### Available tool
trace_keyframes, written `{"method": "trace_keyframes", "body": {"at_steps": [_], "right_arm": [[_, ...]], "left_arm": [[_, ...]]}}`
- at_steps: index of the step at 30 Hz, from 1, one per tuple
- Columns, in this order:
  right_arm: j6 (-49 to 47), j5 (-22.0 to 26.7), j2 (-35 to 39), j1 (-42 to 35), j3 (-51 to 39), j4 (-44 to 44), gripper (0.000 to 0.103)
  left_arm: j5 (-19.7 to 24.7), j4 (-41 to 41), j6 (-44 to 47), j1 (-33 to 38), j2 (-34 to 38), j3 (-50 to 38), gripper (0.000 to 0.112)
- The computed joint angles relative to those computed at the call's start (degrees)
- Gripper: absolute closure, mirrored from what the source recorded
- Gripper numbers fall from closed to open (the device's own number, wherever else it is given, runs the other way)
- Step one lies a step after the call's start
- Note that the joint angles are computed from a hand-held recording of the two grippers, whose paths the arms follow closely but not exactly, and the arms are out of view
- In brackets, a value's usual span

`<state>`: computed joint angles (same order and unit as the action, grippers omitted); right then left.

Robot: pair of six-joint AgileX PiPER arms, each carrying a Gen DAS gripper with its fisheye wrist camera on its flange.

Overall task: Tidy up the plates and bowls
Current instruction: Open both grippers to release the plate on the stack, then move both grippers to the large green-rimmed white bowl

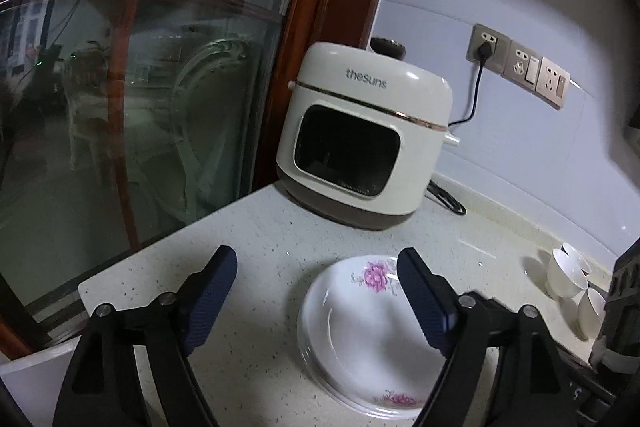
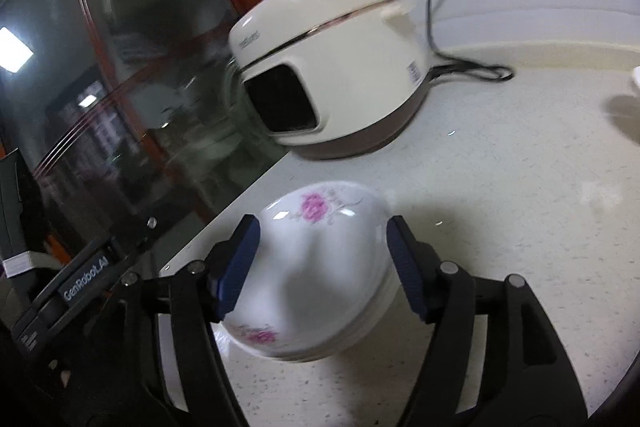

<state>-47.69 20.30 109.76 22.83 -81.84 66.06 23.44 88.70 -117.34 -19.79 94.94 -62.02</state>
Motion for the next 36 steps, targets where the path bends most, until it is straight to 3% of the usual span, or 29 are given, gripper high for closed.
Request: {"method": "trace_keyframes", "body": {"at_steps": [4, 8, 13, 17, 21, 27, 29, 36], "right_arm": [[-4.07, 0.14, -1.5, -1.59, 2.86, 7.27, 0.033], [-7.78, 1.16, -3.37, -3.13, 5.87, 12.59, 0.026], [-4.79, 2.06, -6.44, -5.2, 9.48, 10.08, 0.023], [-6.57, 1.44, -11.71, -9.54, 16.38, 13.45, 0.021], [-7.32, 1.36, -16.22, -16.01, 21.37, 14.66, 0.021], [-6.86, 4.17, -21.54, -30.83, 25.8, 13.76, 0.02], [-5.19, 6.14, -21.68, -36.04, 25.03, 11.7, 0.02], [12.74, 10.98, -13.93, -45.78, 9.9, -8.23, 0.02]], "left_arm": [[-0.47, -5.92, 6.7, -1.3, 0.7, -1.15, 0.028], [0.07, -12.37, 13.43, -3.01, 1.78, -2.95, 0.027], [3.39, -21.94, 21.87, -6.66, 3.1, -6.0, 0.026], [7.07, -29.94, 30.25, -10.52, 5.08, -10.15, 0.025], [6.13, -41.2, 42.84, -13.95, 8.83, -15.94, 0.024], [5.13, -66.94, 69.54, -17.67, 19.11, -31.44, 0.024], [6.03, -71.32, 74.0, -19.02, 22.83, -37.43, 0.024], [20.84, -71.68, 82.54, -24.77, 41.65, -71.37, 0.024]]}}
